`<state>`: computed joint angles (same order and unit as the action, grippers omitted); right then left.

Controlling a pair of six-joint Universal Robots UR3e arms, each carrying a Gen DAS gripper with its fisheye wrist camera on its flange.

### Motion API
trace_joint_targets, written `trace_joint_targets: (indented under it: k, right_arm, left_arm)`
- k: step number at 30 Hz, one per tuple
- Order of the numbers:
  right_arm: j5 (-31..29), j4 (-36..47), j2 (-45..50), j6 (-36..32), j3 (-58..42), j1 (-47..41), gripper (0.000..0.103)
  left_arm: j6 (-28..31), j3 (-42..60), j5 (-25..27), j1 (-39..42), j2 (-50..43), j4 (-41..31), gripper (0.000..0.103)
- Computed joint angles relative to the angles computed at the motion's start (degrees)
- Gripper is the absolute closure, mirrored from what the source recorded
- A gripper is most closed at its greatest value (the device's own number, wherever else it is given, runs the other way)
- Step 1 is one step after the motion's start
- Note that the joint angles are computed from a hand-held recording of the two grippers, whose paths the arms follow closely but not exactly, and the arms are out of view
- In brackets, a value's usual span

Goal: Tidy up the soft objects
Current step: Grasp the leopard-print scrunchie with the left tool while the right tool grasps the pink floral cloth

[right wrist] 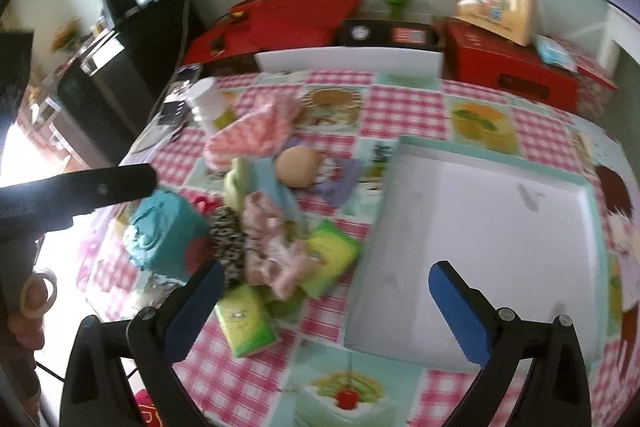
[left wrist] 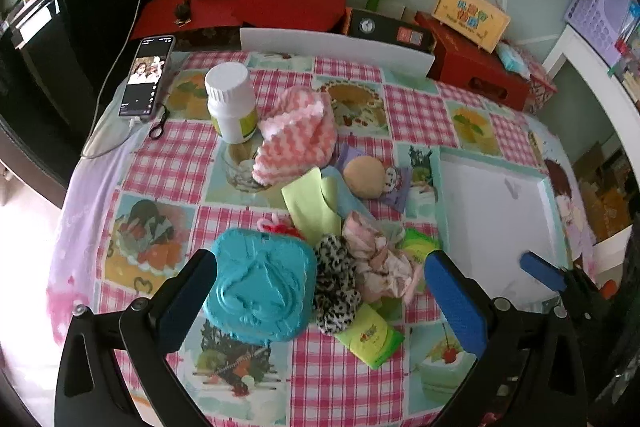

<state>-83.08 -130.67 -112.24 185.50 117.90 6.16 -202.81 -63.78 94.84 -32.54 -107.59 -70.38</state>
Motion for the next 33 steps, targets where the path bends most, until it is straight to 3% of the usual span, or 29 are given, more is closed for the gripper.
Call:
trace_joint_targets:
  k: [7,11,18,21,33]
  right_arm:
    - [2.3,-3.0,5.0,-2.6,0.8,2.4,0.026]
    - [4.1,-4.3,6.8,-3.8,1.8,2.0,0.044]
    - [5.9,-7.7,10.7,-3.5,2.9,1.6,0.053]
    - [6.2,-9.0,12.2,-3.5,3.1,1.7,0.055]
    - [9.9,-13.4,13.0,-3.9,7.3,0.2,0.08]
  left_arm:
    - [-7.2,-12.7,-1.0,-1.8,7.0,3.5,0.001]
    - [-9.7,-16.3,-2.1,-1.3,7.8,5.3,0.013]
    - [-15.5,-22.4,-5.5,0.4,8.1,9.2,0.031]
    - [-17.1,-24.3,-7.1,0.9,7.5,11.2,0.032]
    - [-21.2,-26.6,-9.8,0.4,3.5,18.9,0.043]
